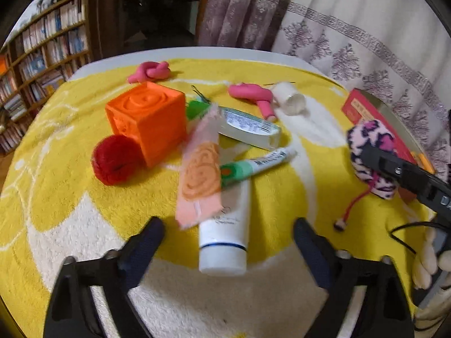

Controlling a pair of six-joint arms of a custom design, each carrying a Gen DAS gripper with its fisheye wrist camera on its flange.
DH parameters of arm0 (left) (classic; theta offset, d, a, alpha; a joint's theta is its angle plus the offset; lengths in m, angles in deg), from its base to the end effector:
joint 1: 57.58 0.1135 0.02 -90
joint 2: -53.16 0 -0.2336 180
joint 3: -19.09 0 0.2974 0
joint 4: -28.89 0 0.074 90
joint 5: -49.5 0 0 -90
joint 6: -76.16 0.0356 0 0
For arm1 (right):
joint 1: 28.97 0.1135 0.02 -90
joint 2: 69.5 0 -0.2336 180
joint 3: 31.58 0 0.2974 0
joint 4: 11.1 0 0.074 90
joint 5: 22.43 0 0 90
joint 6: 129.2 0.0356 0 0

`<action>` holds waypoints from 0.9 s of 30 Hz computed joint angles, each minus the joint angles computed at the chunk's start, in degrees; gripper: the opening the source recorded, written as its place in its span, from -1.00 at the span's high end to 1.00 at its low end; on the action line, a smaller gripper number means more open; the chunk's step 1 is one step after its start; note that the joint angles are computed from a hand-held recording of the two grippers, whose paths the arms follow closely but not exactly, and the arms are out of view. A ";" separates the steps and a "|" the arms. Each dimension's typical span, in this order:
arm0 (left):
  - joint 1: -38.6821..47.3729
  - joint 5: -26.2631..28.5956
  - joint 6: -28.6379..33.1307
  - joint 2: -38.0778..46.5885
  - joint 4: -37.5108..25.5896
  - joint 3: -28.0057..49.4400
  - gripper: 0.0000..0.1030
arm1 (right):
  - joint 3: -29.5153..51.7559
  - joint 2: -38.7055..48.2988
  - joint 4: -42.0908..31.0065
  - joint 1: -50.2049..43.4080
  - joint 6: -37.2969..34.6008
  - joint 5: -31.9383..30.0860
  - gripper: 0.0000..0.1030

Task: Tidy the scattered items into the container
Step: 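Grasp the white tube with the left tool while the right tool holds the plush toy, then carry the plush toy over the tin with the right tool while the left tool lifts the white tube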

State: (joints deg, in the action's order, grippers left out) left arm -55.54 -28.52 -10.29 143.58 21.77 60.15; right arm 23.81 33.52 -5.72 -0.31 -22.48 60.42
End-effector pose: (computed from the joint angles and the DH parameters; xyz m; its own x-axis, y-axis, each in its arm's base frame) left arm 0.2756 0.0024 0.0307 -0.8266 0.0312 -0.5619 0.1312 0.9816 -0.1385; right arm 0.3085 0.1737 0.0479 -0.7252 -0.0711 -0.6848 -0.3635 0.8843 0.2931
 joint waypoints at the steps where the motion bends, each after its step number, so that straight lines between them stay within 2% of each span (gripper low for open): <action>1: -0.81 -1.44 0.32 -0.37 0.59 -0.37 -0.03 | -0.15 0.02 0.18 -0.07 0.04 -0.13 0.15; 2: -1.34 -2.16 0.61 -0.90 0.63 -0.65 0.16 | -0.21 0.01 0.27 -0.22 0.06 -0.28 0.15; 3: -1.14 -0.88 0.44 -1.34 -0.05 -0.68 0.22 | -0.46 -0.17 0.58 -0.27 0.14 -0.24 0.15; 11: -1.70 2.53 -2.17 -9.13 -3.98 -5.39 0.22 | -3.78 -2.90 3.57 -1.47 0.65 0.55 0.15; 19: -4.50 5.53 -5.56 -20.57 -8.73 -8.32 0.22 | -7.27 -6.68 5.38 -2.44 1.11 0.43 0.15; 27: -6.57 1.85 -7.16 -18.03 -8.68 -9.43 0.21 | -9.31 -8.60 5.55 -4.39 1.30 -0.60 0.15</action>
